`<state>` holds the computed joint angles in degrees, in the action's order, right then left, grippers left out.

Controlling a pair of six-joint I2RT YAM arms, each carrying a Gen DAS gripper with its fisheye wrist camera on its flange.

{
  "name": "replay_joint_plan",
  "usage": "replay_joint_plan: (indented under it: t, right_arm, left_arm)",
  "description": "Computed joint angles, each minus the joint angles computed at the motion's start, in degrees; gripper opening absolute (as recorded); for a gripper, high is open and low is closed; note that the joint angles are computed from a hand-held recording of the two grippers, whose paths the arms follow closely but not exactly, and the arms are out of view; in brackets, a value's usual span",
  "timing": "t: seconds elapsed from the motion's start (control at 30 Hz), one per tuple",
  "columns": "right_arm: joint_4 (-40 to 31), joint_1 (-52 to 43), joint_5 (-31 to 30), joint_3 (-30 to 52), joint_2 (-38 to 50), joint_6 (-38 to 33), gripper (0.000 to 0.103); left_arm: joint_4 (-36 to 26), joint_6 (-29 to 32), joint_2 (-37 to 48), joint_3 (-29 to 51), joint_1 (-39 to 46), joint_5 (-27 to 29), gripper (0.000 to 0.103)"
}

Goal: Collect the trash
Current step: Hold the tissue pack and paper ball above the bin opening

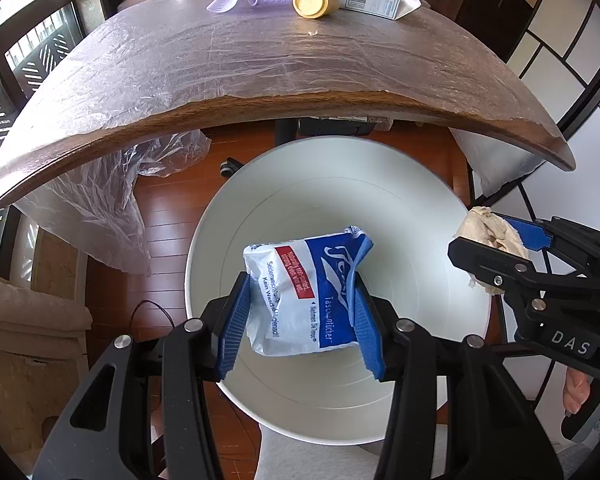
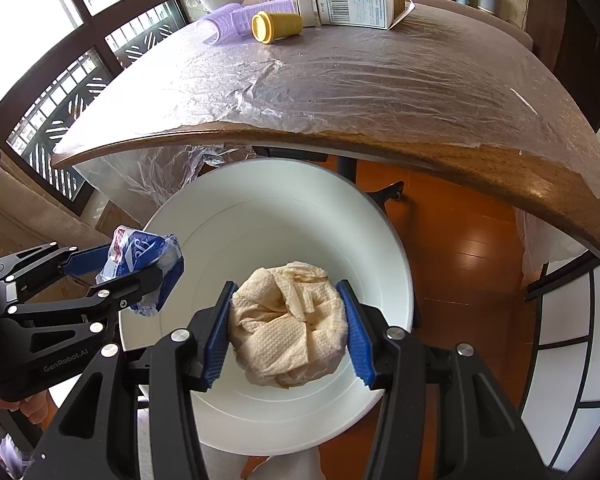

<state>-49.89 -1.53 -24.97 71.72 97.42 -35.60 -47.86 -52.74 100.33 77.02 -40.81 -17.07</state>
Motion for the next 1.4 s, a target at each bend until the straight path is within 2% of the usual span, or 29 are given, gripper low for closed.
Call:
replay_joint_plan:
  t: [1.4]
  right_arm:
    - [3.63, 2.64, 3.47, 0.18, 5.15, 2.33, 0.050]
  left_arm:
    - [1.35, 4.72, 3.15, -0.91, 3.47, 3.41, 0.050]
